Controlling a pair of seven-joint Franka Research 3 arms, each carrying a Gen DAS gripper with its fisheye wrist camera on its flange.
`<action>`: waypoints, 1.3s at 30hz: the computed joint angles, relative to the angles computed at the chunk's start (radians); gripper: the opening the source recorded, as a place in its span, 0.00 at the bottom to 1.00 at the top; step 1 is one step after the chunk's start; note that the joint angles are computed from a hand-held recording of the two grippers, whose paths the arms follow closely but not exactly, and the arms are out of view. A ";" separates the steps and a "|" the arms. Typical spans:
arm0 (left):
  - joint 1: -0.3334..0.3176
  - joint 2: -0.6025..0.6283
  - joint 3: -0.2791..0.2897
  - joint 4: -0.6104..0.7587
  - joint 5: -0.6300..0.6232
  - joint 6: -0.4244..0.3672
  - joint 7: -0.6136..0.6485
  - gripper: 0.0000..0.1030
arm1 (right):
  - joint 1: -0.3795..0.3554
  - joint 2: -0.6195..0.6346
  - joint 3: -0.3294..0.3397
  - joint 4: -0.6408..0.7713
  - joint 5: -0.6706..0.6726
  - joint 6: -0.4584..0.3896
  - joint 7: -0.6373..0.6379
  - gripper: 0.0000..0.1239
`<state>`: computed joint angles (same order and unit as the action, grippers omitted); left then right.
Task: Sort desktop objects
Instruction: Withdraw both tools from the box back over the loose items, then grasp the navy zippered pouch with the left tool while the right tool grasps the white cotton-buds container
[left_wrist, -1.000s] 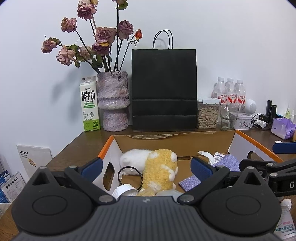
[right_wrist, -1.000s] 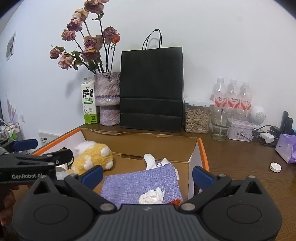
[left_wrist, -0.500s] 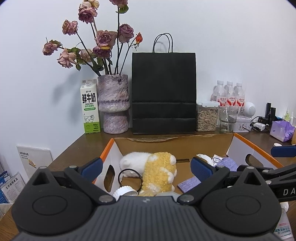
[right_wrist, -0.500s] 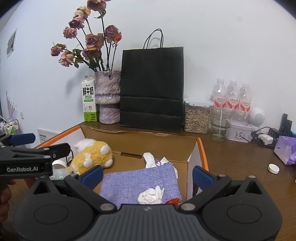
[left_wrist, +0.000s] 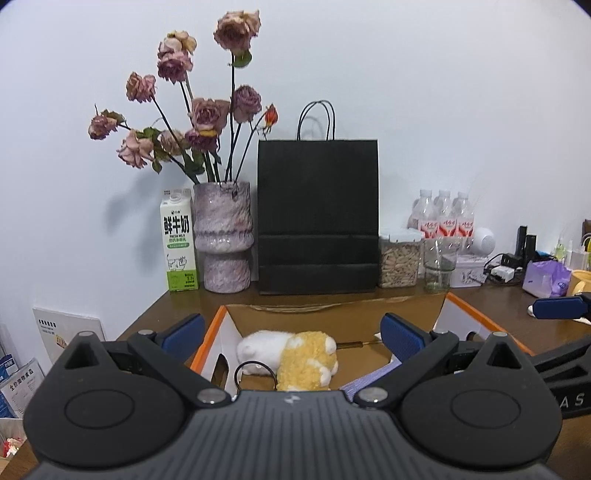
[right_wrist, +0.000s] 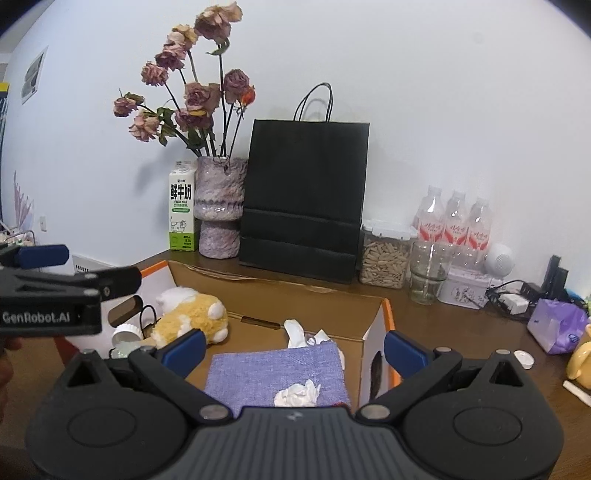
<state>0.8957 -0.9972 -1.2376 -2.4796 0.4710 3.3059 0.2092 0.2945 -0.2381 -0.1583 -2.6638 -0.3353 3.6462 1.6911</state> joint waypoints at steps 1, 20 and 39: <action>-0.019 -0.001 0.011 -0.006 0.001 -0.007 0.003 1.00 | -0.002 -0.019 0.000 -0.012 -0.002 -0.006 -0.002 0.83; -0.352 0.111 0.156 -0.096 0.115 -0.196 0.029 1.00 | 0.107 -0.346 -0.140 -0.262 0.102 -0.160 -0.163 0.83; -0.581 0.376 0.372 -0.102 0.260 -0.372 -0.005 1.00 | 0.234 -0.273 -0.152 -0.078 0.438 -0.594 -0.225 0.83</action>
<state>0.3146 -0.6217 -0.8656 -2.5811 0.7309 2.9343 0.2045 0.5282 -0.5106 -0.3098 -2.7421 0.1028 3.0524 1.4664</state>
